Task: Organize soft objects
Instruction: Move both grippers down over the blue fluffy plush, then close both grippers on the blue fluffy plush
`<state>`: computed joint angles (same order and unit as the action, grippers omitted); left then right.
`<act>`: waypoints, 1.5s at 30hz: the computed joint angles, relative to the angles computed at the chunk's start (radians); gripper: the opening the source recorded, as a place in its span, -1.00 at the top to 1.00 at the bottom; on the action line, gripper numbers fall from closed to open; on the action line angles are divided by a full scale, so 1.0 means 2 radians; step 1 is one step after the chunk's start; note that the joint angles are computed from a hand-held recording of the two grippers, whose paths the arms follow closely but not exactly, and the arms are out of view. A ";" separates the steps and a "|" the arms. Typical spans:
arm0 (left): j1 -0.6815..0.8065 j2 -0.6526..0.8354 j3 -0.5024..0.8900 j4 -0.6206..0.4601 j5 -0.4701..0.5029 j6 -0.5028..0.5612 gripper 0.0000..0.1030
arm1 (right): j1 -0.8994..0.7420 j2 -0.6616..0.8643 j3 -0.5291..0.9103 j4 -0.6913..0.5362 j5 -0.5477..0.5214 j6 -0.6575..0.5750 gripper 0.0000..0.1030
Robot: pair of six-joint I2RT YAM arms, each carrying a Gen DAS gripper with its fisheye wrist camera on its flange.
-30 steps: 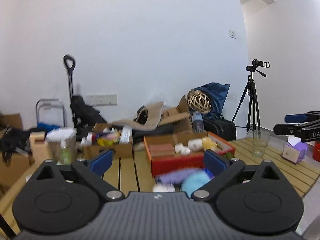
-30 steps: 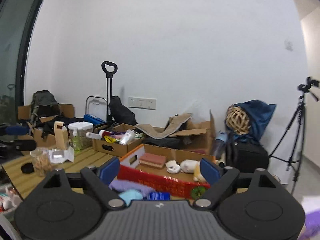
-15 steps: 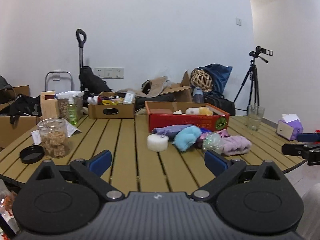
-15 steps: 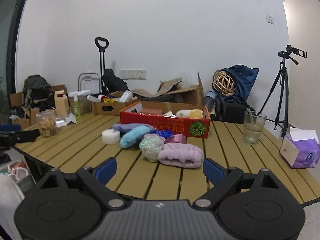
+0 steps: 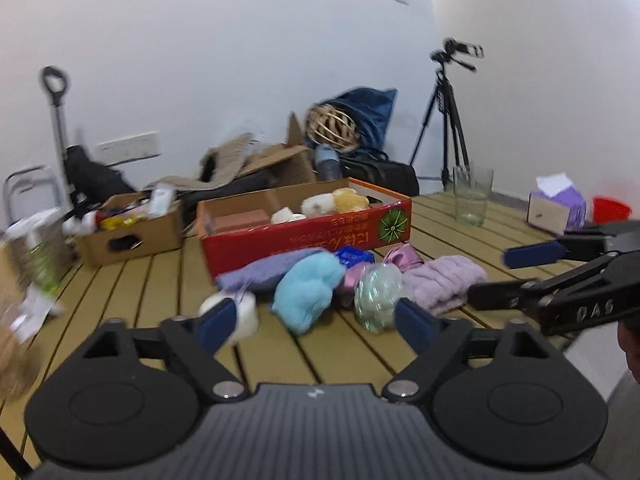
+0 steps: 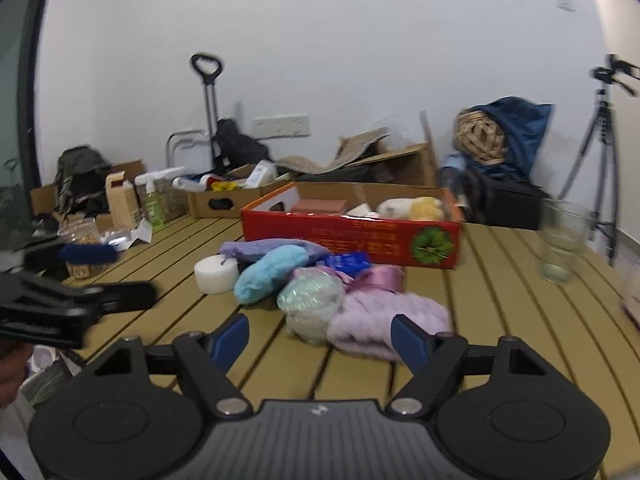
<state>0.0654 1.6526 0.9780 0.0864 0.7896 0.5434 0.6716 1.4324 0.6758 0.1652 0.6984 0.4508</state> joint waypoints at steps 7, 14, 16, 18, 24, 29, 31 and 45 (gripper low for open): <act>-0.088 0.171 0.167 -0.034 -0.101 -0.006 0.01 | -0.118 0.164 0.123 0.033 -0.142 -0.121 -0.06; -0.069 0.235 0.249 -0.103 -0.045 -0.041 -0.31 | -0.128 0.185 0.113 0.092 -0.144 -0.133 -0.17; -0.065 0.253 0.284 -0.142 -0.038 -0.061 -0.32 | -0.128 0.176 0.101 0.118 -0.122 -0.126 -0.33; -0.068 0.271 0.319 -0.179 -0.040 -0.070 -0.21 | -0.136 0.163 0.095 0.134 -0.136 -0.114 -0.33; -0.064 0.291 0.349 -0.206 -0.025 -0.087 0.04 | -0.196 0.210 0.191 0.068 -0.278 -0.058 -0.07; -0.054 0.288 0.349 -0.230 -0.005 -0.079 0.10 | -0.209 0.261 0.242 0.044 -0.344 0.000 0.33; -0.045 0.293 0.363 -0.259 0.018 -0.079 0.10 | -0.203 0.265 0.239 0.055 -0.341 0.002 0.36; 0.057 0.193 0.226 -0.377 0.131 0.072 0.11 | -0.071 0.124 0.046 0.152 -0.216 0.096 0.40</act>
<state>0.1800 2.0379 1.4290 -0.6681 1.0525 0.6880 0.5299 1.6805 0.7684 0.4688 0.2654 0.6435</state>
